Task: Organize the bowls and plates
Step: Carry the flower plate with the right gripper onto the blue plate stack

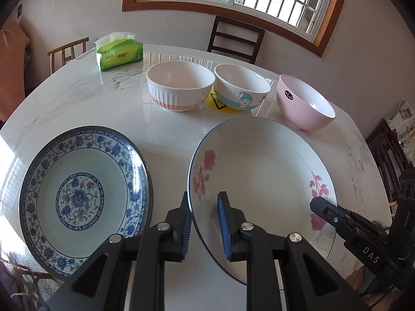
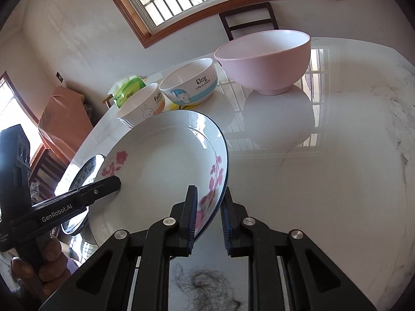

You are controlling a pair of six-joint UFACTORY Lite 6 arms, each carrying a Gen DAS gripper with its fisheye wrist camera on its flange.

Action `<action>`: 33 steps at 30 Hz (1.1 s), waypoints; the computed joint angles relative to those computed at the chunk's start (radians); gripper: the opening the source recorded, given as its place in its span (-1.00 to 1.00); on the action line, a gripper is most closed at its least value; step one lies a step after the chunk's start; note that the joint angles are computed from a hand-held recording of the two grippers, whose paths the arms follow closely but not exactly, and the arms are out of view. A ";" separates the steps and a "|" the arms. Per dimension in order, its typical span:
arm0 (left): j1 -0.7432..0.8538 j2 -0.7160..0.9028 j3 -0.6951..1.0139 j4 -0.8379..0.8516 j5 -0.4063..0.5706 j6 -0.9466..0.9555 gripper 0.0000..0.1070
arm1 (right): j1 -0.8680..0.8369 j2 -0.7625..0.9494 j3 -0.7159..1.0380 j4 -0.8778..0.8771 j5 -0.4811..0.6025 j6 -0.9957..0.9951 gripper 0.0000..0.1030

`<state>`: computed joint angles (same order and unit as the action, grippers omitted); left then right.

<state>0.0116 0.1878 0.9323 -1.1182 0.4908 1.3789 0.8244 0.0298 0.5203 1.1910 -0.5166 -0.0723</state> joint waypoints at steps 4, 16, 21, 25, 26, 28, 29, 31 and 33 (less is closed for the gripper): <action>0.138 -0.026 0.002 0.044 0.068 0.011 -0.64 | 0.056 0.048 0.098 0.080 -0.007 -0.088 -0.66; 0.435 0.195 0.250 0.143 0.166 -0.007 -0.64 | 0.056 0.444 0.612 0.110 0.144 -0.281 -0.66; 0.486 0.305 0.370 0.169 0.183 -0.033 -0.64 | 0.047 0.627 0.882 0.396 0.197 -0.649 -0.66; 0.502 0.390 0.460 0.201 0.199 -0.075 -0.64 | 0.035 0.752 1.059 0.622 0.220 -0.912 -0.66; 0.506 0.408 0.479 0.207 0.206 -0.084 -0.64 | 0.031 0.779 1.098 0.676 0.221 -0.973 -0.66; 0.508 0.427 0.501 0.210 0.210 -0.093 -0.64 | 0.028 0.819 1.153 0.752 0.222 -1.059 -0.66; 0.508 0.433 0.510 0.210 0.210 -0.098 -0.64 | 0.029 0.834 1.174 0.773 0.217 -1.084 -0.66; 0.512 0.449 0.531 0.212 0.216 -0.102 -0.64 | 0.034 0.860 1.217 0.847 0.200 -1.167 -0.66; 0.511 0.455 0.536 0.210 0.210 -0.099 -0.64 | 0.035 0.881 1.253 0.904 0.189 -1.234 -0.66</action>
